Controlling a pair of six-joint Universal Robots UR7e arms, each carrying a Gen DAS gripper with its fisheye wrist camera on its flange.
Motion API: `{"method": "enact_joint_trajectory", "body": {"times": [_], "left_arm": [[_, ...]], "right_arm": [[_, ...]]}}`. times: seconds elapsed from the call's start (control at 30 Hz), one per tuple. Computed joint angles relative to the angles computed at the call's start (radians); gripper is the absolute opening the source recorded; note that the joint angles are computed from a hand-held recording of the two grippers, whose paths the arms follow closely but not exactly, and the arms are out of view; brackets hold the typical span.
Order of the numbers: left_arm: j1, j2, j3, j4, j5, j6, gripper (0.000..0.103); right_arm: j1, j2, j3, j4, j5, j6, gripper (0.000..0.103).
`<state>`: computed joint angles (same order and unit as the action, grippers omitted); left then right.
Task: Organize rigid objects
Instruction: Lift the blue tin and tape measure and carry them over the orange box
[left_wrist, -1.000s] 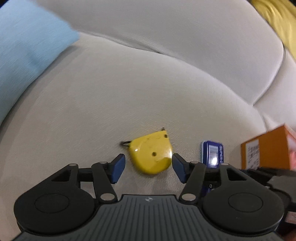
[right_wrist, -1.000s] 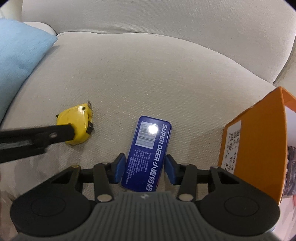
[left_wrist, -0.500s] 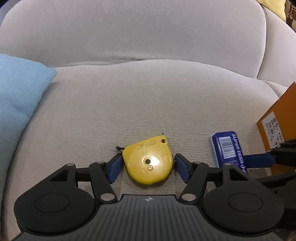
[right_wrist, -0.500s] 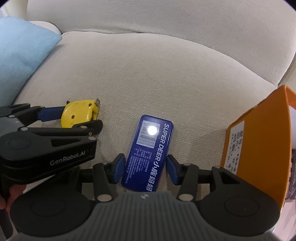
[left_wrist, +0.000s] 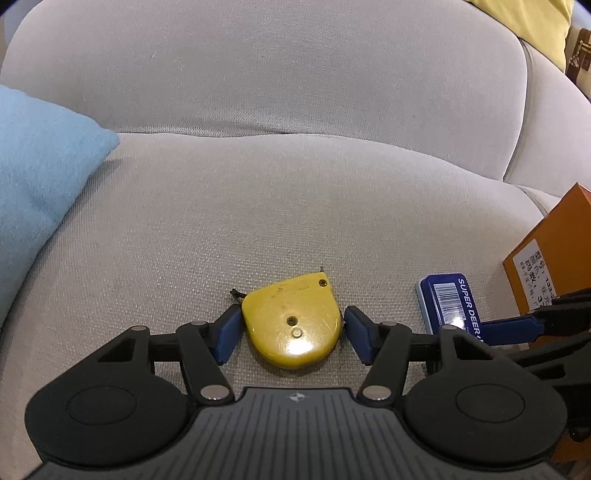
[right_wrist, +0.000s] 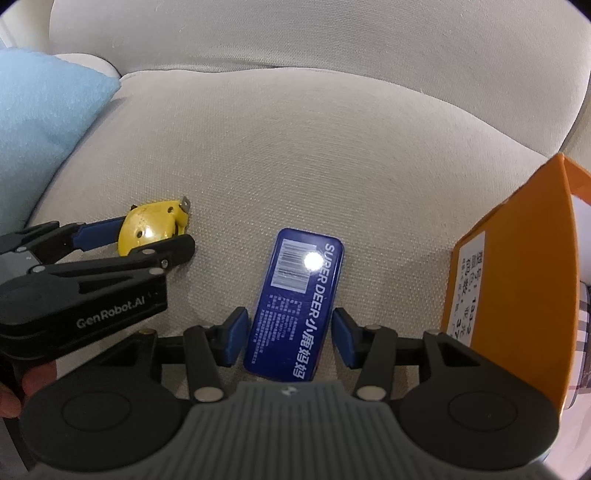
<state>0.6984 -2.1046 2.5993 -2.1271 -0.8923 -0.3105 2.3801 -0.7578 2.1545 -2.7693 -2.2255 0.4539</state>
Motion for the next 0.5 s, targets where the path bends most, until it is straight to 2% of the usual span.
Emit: {"method": "enact_joint_trajectory", "body": {"times": [0.13, 0.23, 0.37, 0.43, 0.5], "left_arm": [[-0.014, -0.006, 0.002, 0.016, 0.01, 0.0, 0.069], [-0.041, -0.016, -0.006, 0.086, 0.022, -0.019, 0.069], [-0.045, -0.02, -0.026, 0.155, 0.001, -0.037, 0.069], [-0.039, -0.015, -0.031, 0.159, 0.002, -0.062, 0.07], [-0.036, -0.014, -0.038, 0.172, 0.002, -0.14, 0.072]], "right_arm": [[-0.005, -0.009, 0.015, -0.02, 0.016, -0.014, 0.055], [-0.006, -0.011, 0.025, -0.037, 0.019, -0.025, 0.055], [-0.014, -0.01, 0.03, -0.058, 0.022, -0.025, 0.053], [-0.016, -0.015, 0.033, -0.07, 0.023, -0.025, 0.054], [-0.019, -0.016, 0.034, -0.078, 0.023, -0.019, 0.054]]}}
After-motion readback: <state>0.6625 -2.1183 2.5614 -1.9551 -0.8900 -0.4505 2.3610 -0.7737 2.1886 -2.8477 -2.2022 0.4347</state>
